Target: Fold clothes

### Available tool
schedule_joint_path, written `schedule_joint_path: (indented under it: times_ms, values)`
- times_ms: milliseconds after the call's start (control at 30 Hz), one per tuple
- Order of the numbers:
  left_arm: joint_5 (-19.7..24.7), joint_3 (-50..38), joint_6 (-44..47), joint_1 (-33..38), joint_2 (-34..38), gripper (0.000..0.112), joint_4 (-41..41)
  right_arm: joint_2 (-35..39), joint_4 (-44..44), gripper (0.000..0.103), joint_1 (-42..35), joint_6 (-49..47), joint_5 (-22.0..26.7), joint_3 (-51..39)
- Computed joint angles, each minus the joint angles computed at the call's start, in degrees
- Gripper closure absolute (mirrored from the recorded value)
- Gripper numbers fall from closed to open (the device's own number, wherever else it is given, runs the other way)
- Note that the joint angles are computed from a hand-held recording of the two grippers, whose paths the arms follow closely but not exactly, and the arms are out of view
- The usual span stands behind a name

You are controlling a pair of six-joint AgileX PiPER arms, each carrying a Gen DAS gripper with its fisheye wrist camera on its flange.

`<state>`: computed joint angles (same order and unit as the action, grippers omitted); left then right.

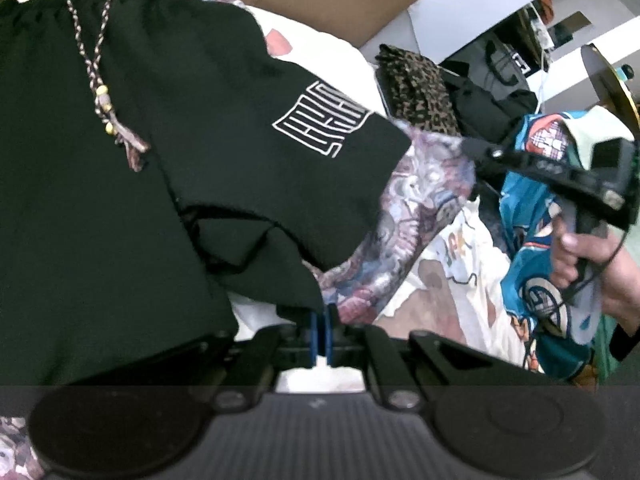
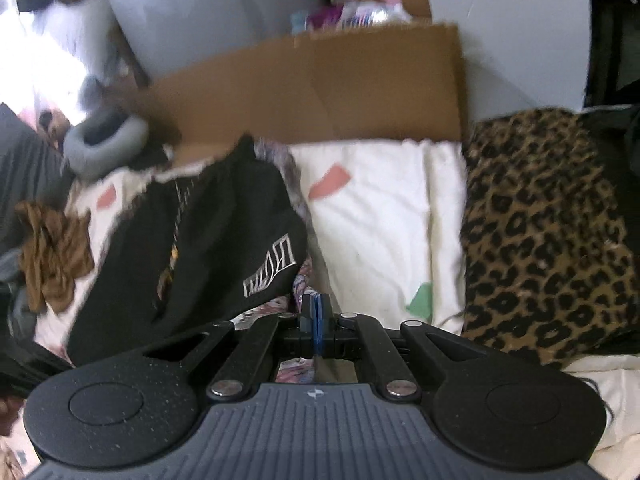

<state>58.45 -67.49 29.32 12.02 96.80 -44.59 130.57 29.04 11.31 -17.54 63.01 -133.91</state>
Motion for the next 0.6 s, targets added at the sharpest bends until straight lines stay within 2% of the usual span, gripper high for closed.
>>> schedule_joint_path:
  times_ms: [300, 467, 600]
  values:
    - [0.32, -0.24, 0.47, 0.66, -0.28, 0.108, -0.66, -8.51, 3.56, 0.103, -0.66, -2.43, -4.89, 7.02]
    - [-0.07, 0.51, 0.38, 1.45, -1.14, 0.109, 0.71, -6.84, 0.06, 0.103, -0.59, 1.83, -3.84, 8.77]
    - [0.05, 1.13, -0.15, 2.92, -2.27, 0.109, 1.17, -4.15, -3.37, 0.101, -0.56, 3.53, -4.75, 9.90]
